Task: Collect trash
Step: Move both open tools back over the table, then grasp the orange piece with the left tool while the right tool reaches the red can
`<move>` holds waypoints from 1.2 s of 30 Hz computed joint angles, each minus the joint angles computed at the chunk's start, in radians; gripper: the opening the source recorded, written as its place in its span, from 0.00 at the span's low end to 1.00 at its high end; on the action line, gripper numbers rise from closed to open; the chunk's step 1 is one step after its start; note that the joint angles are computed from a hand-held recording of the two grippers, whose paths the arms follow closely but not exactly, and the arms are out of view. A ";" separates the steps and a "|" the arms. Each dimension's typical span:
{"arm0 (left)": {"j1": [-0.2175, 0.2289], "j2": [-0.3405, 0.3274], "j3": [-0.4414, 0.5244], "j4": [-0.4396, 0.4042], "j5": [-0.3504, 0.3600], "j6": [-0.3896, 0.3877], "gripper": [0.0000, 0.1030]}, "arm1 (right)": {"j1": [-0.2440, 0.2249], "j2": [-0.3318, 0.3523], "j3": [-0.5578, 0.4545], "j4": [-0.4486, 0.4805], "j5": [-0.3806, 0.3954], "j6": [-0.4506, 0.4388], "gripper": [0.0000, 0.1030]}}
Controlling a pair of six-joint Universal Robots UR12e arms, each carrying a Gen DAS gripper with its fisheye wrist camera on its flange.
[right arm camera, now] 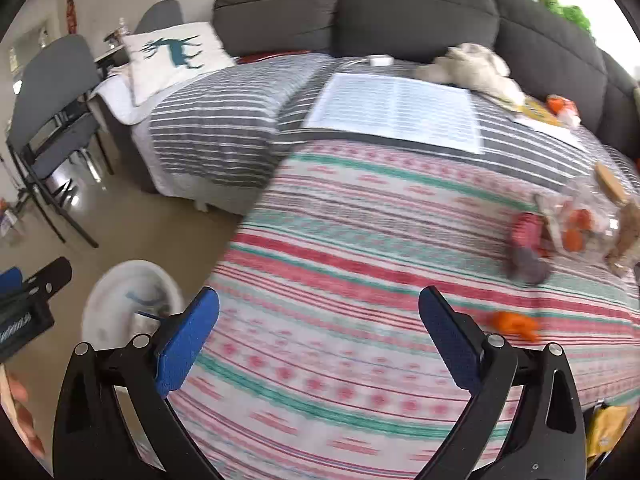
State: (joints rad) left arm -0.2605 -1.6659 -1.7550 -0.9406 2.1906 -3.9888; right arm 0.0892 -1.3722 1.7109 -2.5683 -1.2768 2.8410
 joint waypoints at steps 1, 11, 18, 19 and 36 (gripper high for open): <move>-0.007 -0.014 0.014 0.005 -0.006 0.010 0.89 | -0.019 -0.005 0.004 -0.005 -0.007 -0.010 0.93; -0.067 -0.161 0.150 0.040 -0.103 0.129 0.89 | -0.180 -0.024 0.020 -0.034 -0.019 -0.010 0.93; -0.080 -0.250 0.231 0.058 -0.338 0.215 0.89 | -0.272 0.017 -0.002 -0.114 -0.073 0.115 0.93; -0.081 -0.259 0.239 0.061 -0.356 0.221 0.89 | -0.287 0.027 -0.024 -0.082 -0.053 0.143 0.93; -0.197 -0.498 0.522 0.048 -0.276 0.917 0.89 | -0.396 0.073 -0.124 0.043 0.158 0.354 0.93</move>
